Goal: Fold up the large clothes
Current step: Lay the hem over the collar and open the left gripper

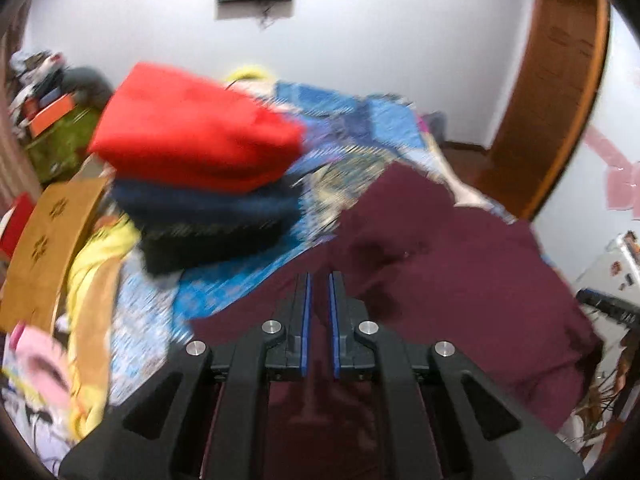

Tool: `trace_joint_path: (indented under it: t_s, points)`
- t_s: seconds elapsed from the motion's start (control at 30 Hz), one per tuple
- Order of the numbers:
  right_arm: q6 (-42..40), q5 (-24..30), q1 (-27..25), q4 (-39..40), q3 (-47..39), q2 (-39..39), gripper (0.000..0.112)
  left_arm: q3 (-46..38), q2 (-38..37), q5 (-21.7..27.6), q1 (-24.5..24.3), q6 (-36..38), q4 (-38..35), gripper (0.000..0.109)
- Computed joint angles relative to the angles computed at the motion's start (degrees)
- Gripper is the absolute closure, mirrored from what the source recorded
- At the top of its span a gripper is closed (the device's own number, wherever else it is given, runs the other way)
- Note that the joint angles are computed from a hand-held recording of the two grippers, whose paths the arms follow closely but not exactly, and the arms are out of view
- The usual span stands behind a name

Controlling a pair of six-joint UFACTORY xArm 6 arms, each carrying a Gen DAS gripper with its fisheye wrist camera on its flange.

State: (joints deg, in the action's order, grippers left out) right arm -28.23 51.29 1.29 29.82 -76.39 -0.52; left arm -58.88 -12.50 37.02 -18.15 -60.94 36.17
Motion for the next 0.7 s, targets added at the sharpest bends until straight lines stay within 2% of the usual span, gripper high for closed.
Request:
trace_joint_path:
  t_s: [0.13, 0.2, 0.3, 0.33, 0.37, 0.43, 0.53, 0.6, 0.67, 0.7]
  points:
    - [1.34, 0.09, 2.11, -2.23, 1.14, -0.19, 0.062, 7.45, -3.32, 0.07, 1.46, -0.41, -4.25, 0.101]
    - [1.51, 0.3, 2.99, -3.78, 1.39, -0.19, 0.062, 10.42, -3.55, -1.43, 2.99, 2.32, -11.23, 0.099]
    - [1.59, 0.15, 3.81, -5.6, 1.39, -0.31, 0.062, 13.42, -3.83, -5.3, 5.59, 5.63, -19.25, 0.089]
    - [1.63, -0.02, 3.95, -6.06, 1.41, -0.37, 0.062, 13.76, -3.73, -6.08, 5.98, 5.5, -19.78, 0.081]
    - [1.64, -0.17, 4.04, -6.33, 1.38, -0.41, 0.062, 13.54, -3.29, -6.81, 6.47, 4.62, -19.46, 0.072]
    - [1.77, -0.37, 4.04, -6.52, 1.12, -0.28, 0.062, 12.07, -2.24, -7.19, 7.05, 3.95, -18.22, 0.063]
    - [2.67, -0.95, 3.96, -6.71, 0.5, 0.41, 0.062, 7.78, 0.55, -7.15, 7.3, 6.95, -19.24, 0.061]
    - [3.37, -1.19, 3.94, -6.66, 0.11, 0.92, 0.062, 2.68, 3.8, -5.89, 6.91, 9.09, -18.96, 0.055]
    - [3.4, -1.13, 3.8, -6.14, -0.24, 1.39, 0.062, -2.19, 7.01, -4.8, 6.71, 10.56, -18.73, 0.043]
    - [3.49, -1.13, 3.78, -6.16, -0.45, 1.67, 0.062, -4.6, 8.61, -4.5, 6.7, 11.45, -19.19, 0.04]
